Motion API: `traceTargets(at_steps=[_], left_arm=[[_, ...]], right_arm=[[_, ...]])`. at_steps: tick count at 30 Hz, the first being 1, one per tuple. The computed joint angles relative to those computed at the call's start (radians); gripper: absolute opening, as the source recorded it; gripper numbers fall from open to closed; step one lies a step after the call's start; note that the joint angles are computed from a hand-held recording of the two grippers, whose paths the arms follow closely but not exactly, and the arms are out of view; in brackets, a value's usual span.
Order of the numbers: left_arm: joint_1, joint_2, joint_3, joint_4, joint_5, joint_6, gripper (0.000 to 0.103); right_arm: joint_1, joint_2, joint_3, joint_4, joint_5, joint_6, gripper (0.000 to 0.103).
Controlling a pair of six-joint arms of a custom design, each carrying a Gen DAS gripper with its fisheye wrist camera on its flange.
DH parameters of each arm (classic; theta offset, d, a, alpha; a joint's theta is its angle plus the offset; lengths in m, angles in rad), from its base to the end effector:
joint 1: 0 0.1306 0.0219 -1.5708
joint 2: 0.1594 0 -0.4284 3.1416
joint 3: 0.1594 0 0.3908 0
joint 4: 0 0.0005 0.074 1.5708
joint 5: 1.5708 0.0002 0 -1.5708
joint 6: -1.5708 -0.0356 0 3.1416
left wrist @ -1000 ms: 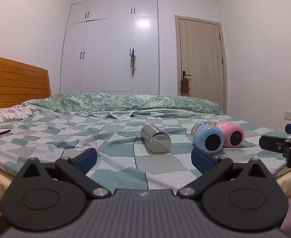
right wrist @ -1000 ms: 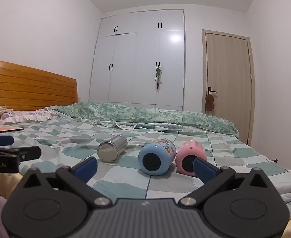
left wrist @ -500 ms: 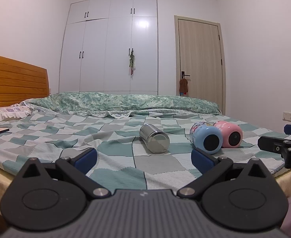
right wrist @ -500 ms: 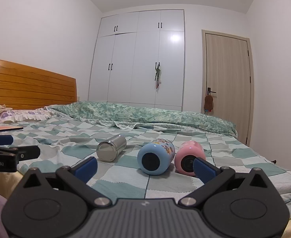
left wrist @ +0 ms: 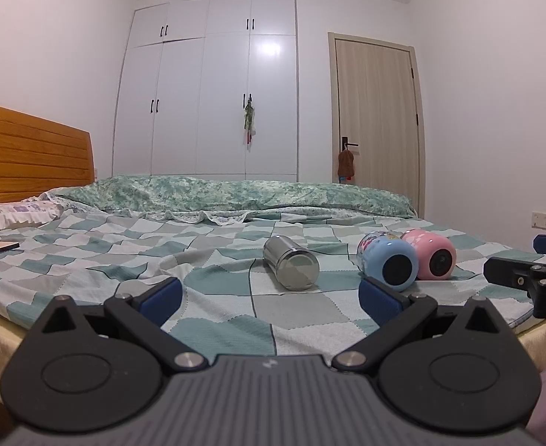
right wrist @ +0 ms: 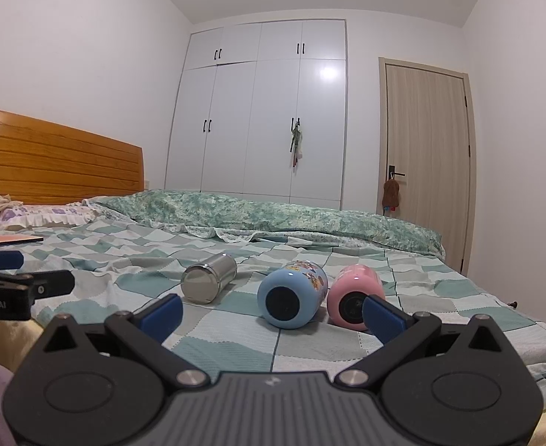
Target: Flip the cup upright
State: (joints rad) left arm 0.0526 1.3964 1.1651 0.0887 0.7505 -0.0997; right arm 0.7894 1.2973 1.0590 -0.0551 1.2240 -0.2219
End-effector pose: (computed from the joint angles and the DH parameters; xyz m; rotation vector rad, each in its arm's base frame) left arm 0.4955 0.0013 0.4549 0.5878 1.5976 -0.5266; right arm 0.3307 0.2851 0.4389 0.3290 1.6508 -0.3798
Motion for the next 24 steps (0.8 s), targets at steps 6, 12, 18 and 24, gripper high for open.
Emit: traceTargets(at_steps=[6, 12, 18, 24], left_arm=[[0.001, 0.001, -0.002, 0.007, 0.004, 0.002, 0.103], [0.001, 0.0, -0.002, 0.006, 0.004, 0.003, 0.103], [0.001, 0.0, -0.002, 0.006, 0.005, 0.003, 0.103], [0.0, -0.001, -0.003, 0.005, 0.003, 0.003, 0.103]], right_arm=[[-0.003, -0.001, -0.003, 0.008, -0.003, 0.007, 0.103], [-0.002, -0.001, -0.003, 0.009, -0.001, 0.008, 0.103], [-0.001, 0.0, -0.003, 0.01, 0.0, 0.009, 0.103], [-0.001, 0.0, -0.002, 0.009, 0.0, 0.009, 0.103]])
